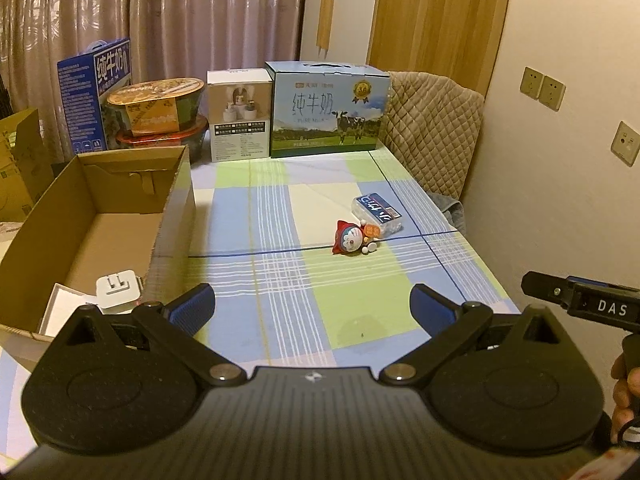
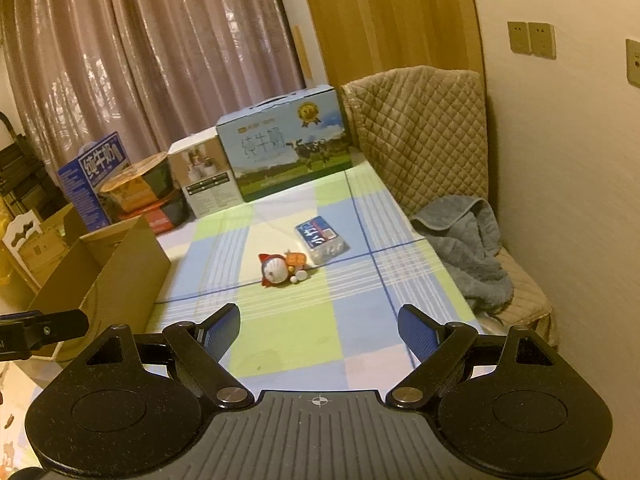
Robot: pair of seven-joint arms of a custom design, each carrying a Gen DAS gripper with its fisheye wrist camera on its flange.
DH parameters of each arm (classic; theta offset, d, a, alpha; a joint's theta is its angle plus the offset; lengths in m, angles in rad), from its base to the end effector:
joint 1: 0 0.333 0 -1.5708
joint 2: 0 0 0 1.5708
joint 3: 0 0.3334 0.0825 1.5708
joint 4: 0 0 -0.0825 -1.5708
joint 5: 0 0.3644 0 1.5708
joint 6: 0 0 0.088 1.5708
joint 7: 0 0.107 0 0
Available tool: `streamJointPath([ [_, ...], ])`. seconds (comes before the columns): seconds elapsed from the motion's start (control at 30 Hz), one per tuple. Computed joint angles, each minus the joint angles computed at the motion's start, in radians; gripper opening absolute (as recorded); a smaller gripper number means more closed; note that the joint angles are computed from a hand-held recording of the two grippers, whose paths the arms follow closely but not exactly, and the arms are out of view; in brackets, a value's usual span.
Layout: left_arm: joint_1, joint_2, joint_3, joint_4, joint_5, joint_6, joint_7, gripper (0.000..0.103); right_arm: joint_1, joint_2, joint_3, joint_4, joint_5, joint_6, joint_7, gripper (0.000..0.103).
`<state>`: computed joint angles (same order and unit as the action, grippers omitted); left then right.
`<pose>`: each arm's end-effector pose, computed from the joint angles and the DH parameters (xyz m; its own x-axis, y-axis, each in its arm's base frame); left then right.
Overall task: Organize rigid objects
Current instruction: 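Move both tools back toward the Doraemon figurine and floss pack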
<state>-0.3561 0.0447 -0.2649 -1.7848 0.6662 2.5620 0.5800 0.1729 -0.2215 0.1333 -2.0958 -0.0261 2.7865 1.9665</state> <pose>0.4899 -0.3575 0.6261 -0.0974 -0.9904 0.0982 -0.6405 -0.0131 -0.7678 0.4920 0.1647 0.6491 0.0616 -0.9652 -0.2540 -0.6449 0.1557 -0.7483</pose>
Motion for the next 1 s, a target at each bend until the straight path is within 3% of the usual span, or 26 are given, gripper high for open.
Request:
streamJointPath([
  [0.33,-0.038,0.132,0.023,0.135,0.025,-0.025,-0.025,0.102,-0.014,0.05,-0.021,0.035,-0.032,-0.007,-0.026,0.083],
  [1.0,-0.094,0.327,0.089,0.324,-0.031,-0.05,0.068,0.102,0.015,0.197,-0.069,0.153,-0.115,0.004,0.006,0.083],
])
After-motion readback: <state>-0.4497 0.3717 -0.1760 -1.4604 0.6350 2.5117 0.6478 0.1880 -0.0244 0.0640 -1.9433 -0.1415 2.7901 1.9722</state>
